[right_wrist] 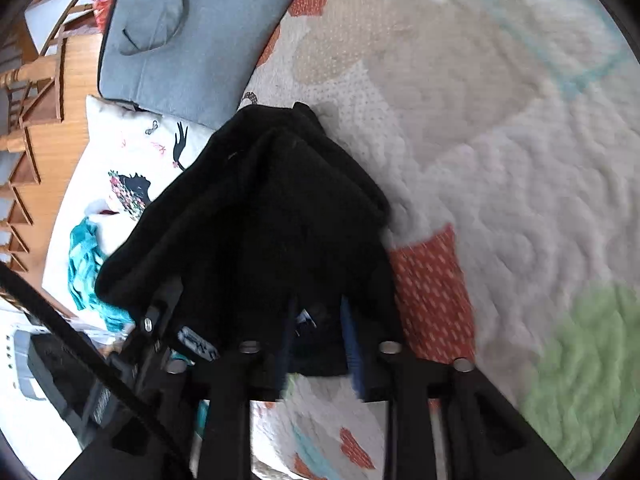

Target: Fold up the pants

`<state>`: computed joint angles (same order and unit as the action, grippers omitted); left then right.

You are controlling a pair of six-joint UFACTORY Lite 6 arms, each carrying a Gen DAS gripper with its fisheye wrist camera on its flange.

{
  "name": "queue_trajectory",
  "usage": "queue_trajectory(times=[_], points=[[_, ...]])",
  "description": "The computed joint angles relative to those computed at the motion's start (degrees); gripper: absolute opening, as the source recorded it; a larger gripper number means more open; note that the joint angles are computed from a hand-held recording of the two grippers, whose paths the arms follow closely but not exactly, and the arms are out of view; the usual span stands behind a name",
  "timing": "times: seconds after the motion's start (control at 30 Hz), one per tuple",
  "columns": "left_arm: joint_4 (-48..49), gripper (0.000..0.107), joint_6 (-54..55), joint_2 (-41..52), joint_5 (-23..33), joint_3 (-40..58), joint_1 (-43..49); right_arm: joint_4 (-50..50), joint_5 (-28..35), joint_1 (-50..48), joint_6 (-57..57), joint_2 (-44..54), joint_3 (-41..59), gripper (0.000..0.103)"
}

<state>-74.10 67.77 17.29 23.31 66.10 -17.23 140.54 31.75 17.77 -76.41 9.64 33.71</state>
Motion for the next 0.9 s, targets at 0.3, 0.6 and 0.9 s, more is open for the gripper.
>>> queue_trajectory(times=[0.3, 0.6, 0.9], points=[[-5.0, 0.006, 5.3, -3.3, 0.7, -3.6, -1.2, 6.3, 2.8, -2.0, -7.4, 4.3, 2.6, 0.015], [-6.6, 0.006, 6.4, -3.6, 2.1, -4.9, -3.2, 9.9, 10.5, 0.9, -7.2, 0.1, -5.8, 0.014], [-10.0, 0.006, 10.4, -3.4, -0.6, -7.7, -6.8, 9.2, 26.1, -6.2, -0.9, 3.1, -13.4, 0.035]])
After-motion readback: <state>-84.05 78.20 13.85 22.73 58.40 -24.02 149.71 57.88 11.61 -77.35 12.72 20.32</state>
